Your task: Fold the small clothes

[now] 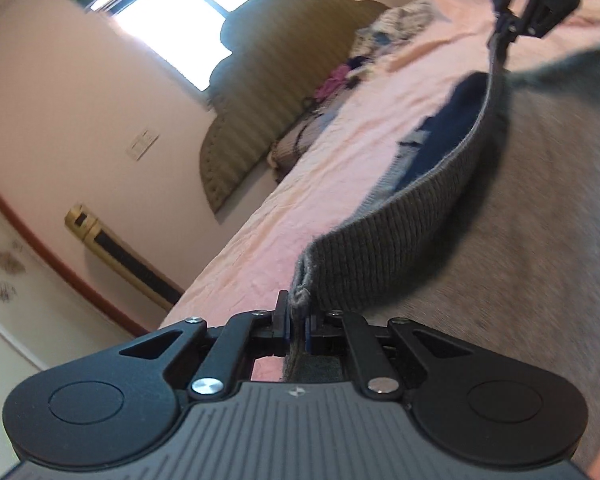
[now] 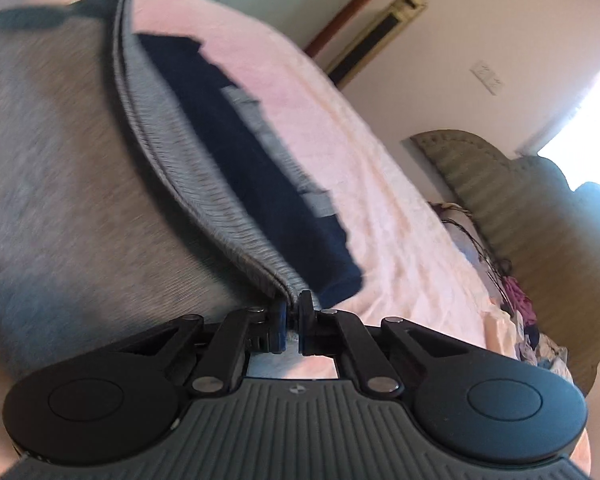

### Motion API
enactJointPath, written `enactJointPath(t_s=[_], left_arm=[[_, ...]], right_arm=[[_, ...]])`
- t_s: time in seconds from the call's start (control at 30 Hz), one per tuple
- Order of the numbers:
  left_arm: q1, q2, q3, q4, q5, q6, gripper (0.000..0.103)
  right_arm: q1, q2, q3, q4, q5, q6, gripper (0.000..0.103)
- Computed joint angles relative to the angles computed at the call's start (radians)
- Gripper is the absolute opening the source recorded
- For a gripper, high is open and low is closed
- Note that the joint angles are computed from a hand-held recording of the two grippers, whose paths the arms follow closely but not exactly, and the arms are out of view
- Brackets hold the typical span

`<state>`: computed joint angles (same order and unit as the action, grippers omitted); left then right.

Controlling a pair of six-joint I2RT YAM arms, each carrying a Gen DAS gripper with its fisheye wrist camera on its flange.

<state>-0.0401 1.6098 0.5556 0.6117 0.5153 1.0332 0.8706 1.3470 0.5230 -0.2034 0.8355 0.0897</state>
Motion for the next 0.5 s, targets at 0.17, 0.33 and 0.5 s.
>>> enactJointPath(t_s=[0.17, 0.33, 0.5], left_arm=[[-0.099, 0.154, 0.211, -0.055, -0.139, -0.209, 0.006], [-0.181, 0.362, 0.445, -0.182, -0.304, -0.313, 0.006], [-0.201, 0.485, 0.505, -0.121, -0.420, -0.358, 0.005]], right_arm=[[-0.288, -0.041, 0.018, 0.167, -0.190, -0.083, 0.006], [-0.492, 0.201, 0.127, 0.300, -0.326, -0.110, 0.006], [-0.531, 0.370, 0.201, 0.369, -0.333, -0.094, 0.006]])
